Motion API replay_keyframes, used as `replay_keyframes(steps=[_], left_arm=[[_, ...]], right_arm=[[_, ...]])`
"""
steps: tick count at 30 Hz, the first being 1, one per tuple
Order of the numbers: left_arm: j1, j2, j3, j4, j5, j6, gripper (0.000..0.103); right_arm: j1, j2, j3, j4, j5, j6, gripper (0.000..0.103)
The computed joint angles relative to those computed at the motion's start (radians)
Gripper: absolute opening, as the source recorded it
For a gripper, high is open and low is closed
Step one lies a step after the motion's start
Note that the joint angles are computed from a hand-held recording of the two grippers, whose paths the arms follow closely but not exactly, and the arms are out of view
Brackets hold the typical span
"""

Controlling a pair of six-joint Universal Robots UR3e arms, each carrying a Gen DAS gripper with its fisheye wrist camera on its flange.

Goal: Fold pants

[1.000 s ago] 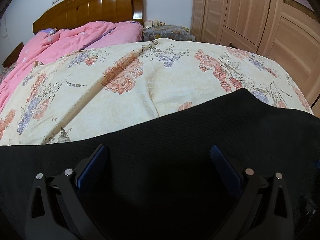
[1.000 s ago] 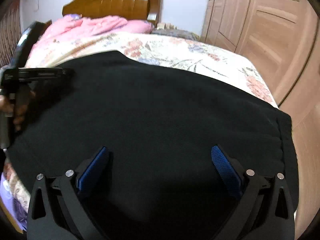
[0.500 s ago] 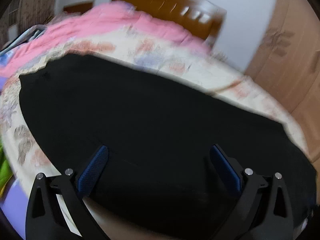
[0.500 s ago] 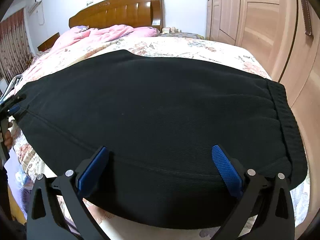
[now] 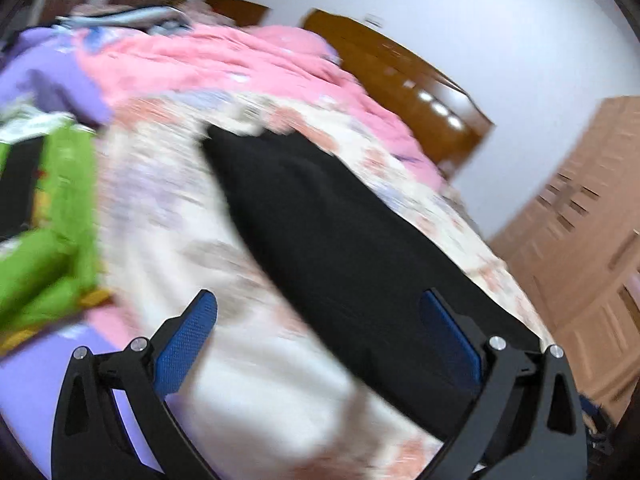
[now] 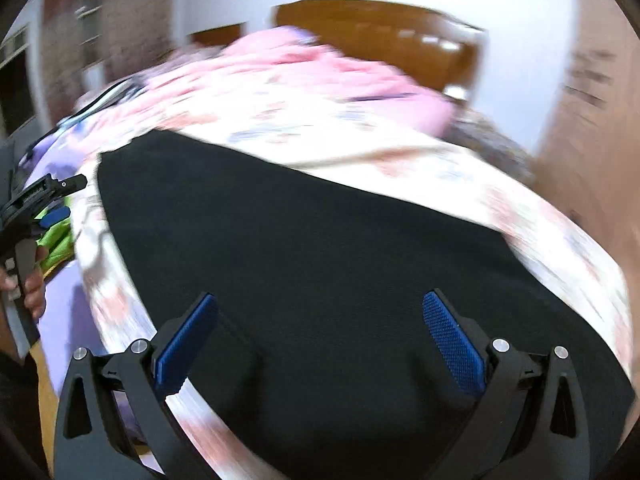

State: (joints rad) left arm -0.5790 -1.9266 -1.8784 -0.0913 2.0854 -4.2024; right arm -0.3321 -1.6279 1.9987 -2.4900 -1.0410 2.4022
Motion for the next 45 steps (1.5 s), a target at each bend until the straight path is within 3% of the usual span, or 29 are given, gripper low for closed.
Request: replay_keyframes(steps=[3,4,5,6,8,11,14,16,17,20,24,27,32,33,34,36,38,40,42,43,45], left_arm=[[0.005,0.116,-0.060,-0.160,0.070,-0.049,0.101],[0.021,0.159,-0.109,-0.156,0.061,-0.050,0.101],[0.040,0.207,-0.161,-0.146,0.046,-0.054,0.101],[0.057,0.252,-0.217,-0.127,0.033,-0.064,0.101],[0.102,0.342,-0.346,-0.029,-0.008,-0.072,0.101],[0.211,0.417,-0.482,0.180,-0.142,-0.026,0.101],[0.401,0.365,-0.559,0.492,-0.458,0.037,0.101],[0.491,0.316,-0.501,0.469,-0.583,0.058,0.100],[0.500,0.297,-0.455,0.417,-0.601,0.062,0.099],[0.597,0.231,-0.394,0.359,-0.760,0.053,0.086],[0.621,0.165,-0.356,0.371,-0.819,0.073,0.083],[0.605,0.141,-0.318,0.330,-0.794,0.073,0.078],[0.634,0.071,-0.261,0.312,-0.833,0.088,0.070],[0.634,0.060,-0.249,0.309,-0.828,0.088,0.062],[0.633,0.060,-0.237,0.284,-0.820,0.093,0.045],[0.650,0.061,-0.266,0.320,-0.845,0.085,0.036],[0.645,0.056,-0.296,0.389,-0.826,0.072,0.016],[0.637,0.058,-0.338,0.473,-0.801,0.072,0.012],[0.580,0.084,-0.314,0.441,-0.705,0.095,0.011],[0.508,0.106,-0.257,0.371,-0.601,0.133,0.011],[0.390,0.112,-0.144,0.278,-0.452,0.197,0.011]], right_arm=[[0.151,0.189,-0.098,-0.092,-0.102,0.086,0.099],[0.178,0.234,-0.105,-0.122,-0.141,0.100,0.099],[0.175,0.268,-0.082,-0.163,-0.139,0.111,0.098],[0.130,0.259,-0.053,-0.172,-0.062,0.115,0.099],[0.103,0.265,-0.089,-0.105,-0.025,0.119,0.099],[0.161,0.275,-0.078,-0.190,-0.115,0.143,0.099],[0.166,0.282,-0.066,-0.226,-0.120,0.145,0.099],[0.134,0.294,-0.099,-0.161,-0.068,0.130,0.099],[0.122,0.289,-0.088,-0.159,-0.055,0.122,0.099],[0.139,0.295,-0.080,-0.191,-0.079,0.130,0.099],[0.137,0.289,-0.072,-0.191,-0.074,0.129,0.099],[0.134,0.288,-0.071,-0.191,-0.073,0.125,0.099],[0.134,0.288,-0.072,-0.190,-0.074,0.124,0.099],[0.133,0.288,-0.072,-0.188,-0.073,0.124,0.099],[0.134,0.287,-0.072,-0.189,-0.074,0.124,0.099],[0.132,0.287,-0.073,-0.186,-0.071,0.123,0.099],[0.128,0.289,-0.074,-0.183,-0.065,0.120,0.099],[0.114,0.289,-0.081,-0.160,-0.041,0.113,0.099],[0.084,0.287,-0.083,-0.131,0.019,0.106,0.099],[0.052,0.281,-0.079,-0.105,0.078,0.097,0.099],[-0.055,0.258,-0.059,-0.019,0.270,0.053,0.099]])
